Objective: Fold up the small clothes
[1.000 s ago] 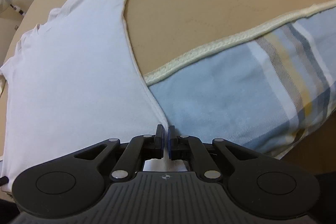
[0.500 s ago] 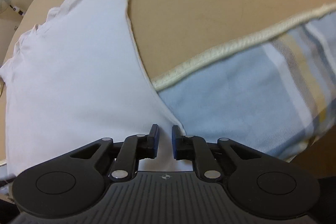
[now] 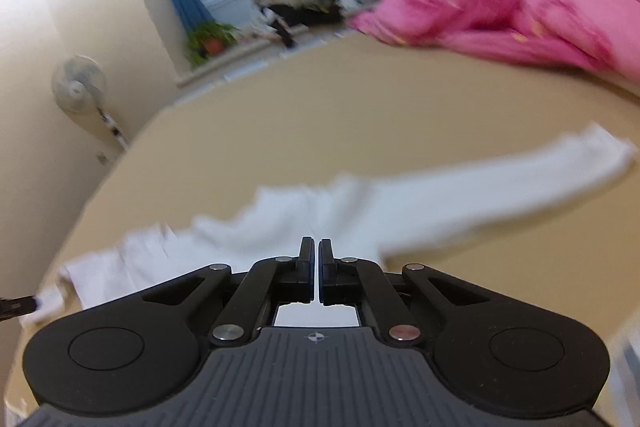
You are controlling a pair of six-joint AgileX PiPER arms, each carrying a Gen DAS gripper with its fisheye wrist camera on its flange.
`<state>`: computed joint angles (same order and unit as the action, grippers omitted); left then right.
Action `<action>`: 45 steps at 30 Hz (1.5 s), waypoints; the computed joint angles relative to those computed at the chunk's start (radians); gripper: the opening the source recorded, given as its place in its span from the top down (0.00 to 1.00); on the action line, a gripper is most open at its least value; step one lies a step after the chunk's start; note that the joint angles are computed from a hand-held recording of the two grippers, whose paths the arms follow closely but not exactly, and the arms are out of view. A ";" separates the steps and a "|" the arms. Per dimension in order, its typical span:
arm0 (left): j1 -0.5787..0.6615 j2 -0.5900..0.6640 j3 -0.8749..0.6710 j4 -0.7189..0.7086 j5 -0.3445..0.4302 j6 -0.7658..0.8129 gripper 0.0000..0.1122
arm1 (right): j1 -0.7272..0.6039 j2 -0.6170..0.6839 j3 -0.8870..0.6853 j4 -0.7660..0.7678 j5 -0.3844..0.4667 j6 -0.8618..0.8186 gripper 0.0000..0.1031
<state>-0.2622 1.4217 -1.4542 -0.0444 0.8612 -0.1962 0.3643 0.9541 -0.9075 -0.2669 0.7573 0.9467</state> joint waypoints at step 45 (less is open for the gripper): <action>0.067 0.769 -0.470 -0.207 -0.090 0.432 0.76 | -0.058 0.501 0.025 0.363 -0.242 -0.568 0.69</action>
<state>-0.1952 2.1906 -1.9243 -0.2514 0.7708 0.2362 0.3067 1.4547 -0.8827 0.0958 0.5154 0.3786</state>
